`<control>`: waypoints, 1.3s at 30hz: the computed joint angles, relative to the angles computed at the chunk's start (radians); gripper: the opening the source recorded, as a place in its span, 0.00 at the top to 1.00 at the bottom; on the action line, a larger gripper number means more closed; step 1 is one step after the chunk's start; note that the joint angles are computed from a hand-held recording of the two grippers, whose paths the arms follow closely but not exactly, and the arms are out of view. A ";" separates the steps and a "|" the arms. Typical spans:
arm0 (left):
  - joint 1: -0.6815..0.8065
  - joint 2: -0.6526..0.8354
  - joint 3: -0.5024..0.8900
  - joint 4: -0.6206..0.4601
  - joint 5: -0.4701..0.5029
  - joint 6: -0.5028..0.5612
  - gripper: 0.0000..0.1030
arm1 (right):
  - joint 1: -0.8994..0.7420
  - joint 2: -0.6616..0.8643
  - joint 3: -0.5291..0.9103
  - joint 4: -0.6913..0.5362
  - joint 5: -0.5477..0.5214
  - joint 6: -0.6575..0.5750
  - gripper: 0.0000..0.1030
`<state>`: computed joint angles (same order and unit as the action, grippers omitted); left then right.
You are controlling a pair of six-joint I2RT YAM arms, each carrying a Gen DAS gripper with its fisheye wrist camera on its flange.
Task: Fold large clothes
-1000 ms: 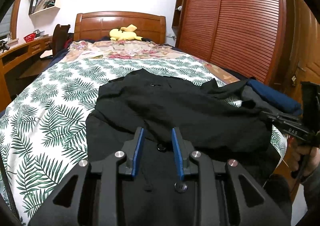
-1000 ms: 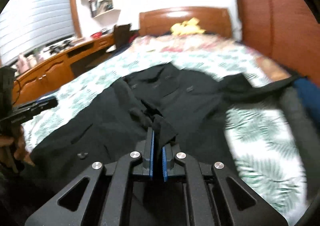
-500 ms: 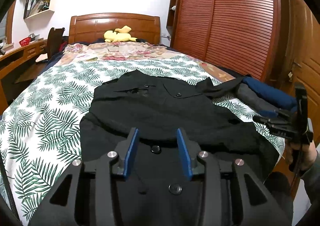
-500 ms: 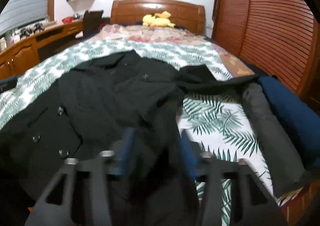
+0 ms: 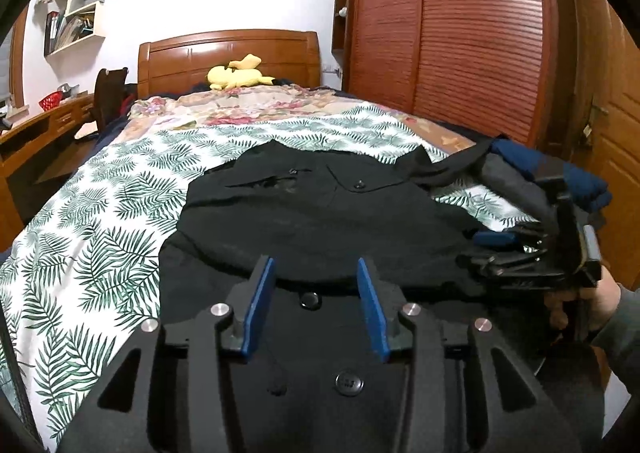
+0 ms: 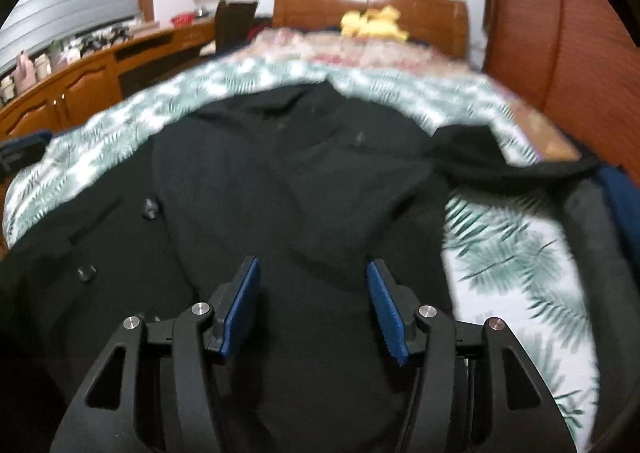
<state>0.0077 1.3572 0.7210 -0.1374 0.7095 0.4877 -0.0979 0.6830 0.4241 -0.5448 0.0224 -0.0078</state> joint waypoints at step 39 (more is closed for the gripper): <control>-0.236 0.328 0.150 0.176 -0.173 -0.152 0.60 | -0.045 0.000 -0.158 0.176 -0.071 -0.029 0.43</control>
